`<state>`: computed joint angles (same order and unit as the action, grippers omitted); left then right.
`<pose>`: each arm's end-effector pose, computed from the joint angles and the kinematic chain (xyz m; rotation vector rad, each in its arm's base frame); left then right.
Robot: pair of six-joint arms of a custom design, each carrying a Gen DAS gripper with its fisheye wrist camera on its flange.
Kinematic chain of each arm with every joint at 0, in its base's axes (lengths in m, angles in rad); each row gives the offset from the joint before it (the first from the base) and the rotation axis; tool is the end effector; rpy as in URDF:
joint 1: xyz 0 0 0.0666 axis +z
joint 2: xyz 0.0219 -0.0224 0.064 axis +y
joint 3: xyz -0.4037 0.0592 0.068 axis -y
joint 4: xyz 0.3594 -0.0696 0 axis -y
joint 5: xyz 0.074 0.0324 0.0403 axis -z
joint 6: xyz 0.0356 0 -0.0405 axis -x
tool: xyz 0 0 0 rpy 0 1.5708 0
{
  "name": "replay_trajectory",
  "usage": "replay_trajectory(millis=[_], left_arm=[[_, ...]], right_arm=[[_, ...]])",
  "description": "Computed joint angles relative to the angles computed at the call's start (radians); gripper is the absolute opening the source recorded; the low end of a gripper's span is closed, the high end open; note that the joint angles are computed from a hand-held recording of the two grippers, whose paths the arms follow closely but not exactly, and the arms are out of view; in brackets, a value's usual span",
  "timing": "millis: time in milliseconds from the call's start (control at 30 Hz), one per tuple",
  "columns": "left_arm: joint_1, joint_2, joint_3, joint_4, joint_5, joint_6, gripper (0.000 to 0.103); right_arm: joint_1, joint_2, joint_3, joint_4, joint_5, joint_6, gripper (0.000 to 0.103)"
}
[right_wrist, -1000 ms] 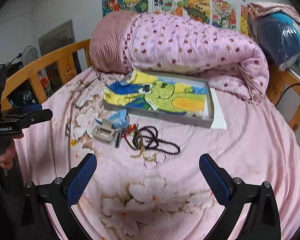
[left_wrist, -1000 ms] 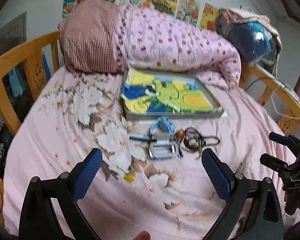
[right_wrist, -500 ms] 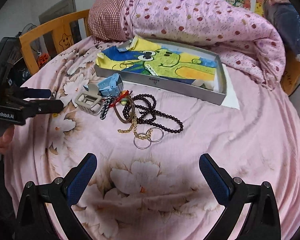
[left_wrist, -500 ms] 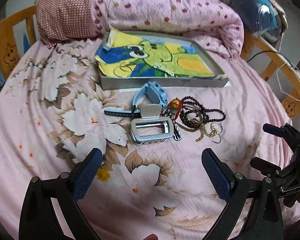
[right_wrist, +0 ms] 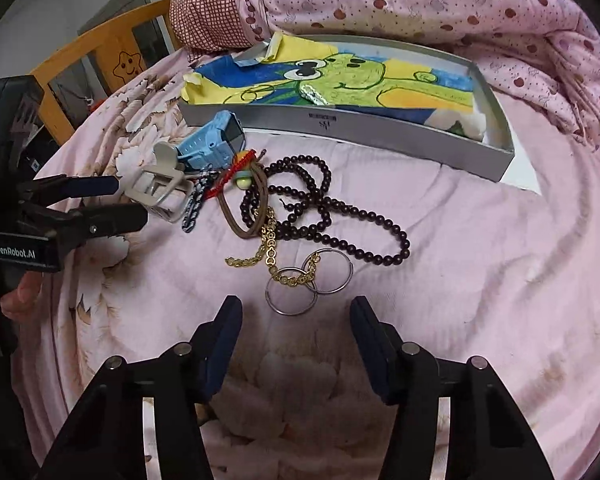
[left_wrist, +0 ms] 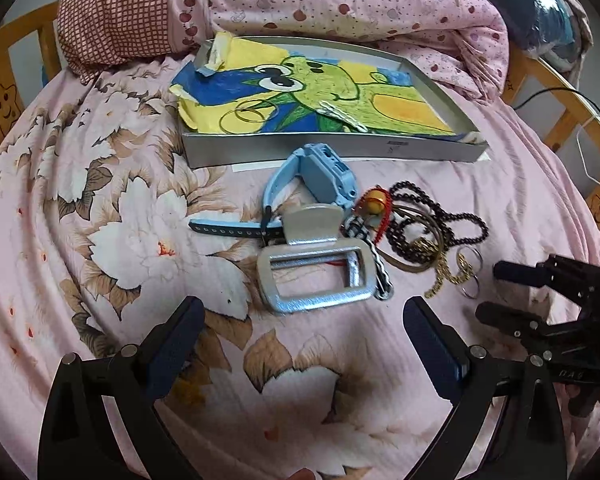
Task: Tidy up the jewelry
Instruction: 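Grasp the silver rectangular buckle with the left tool while the right tool grasps a silver ring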
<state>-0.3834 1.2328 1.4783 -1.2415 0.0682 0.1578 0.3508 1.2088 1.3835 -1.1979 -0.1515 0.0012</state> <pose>0.3330 -0.1374 0.5293 0.3175 2.5711 -0.2898 0.3299 0.1260 0.5014 -0.5118 2.5599 0.3225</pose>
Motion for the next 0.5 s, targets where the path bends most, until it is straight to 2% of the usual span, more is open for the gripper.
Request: replay_trajectory(millis=[300,500], left_arm=[[-0.014,0.026,0.002,0.007,-0.065,0.001,0.097],[-0.013,0.037,0.002,0.01,-0.069,0.005,0.097]], right_arm=[[-0.003,0.002,-0.03,0.061,-0.006,-0.05,0.054],[0.008,0.0,-0.041,0.088,0.013,-0.071,0.056]])
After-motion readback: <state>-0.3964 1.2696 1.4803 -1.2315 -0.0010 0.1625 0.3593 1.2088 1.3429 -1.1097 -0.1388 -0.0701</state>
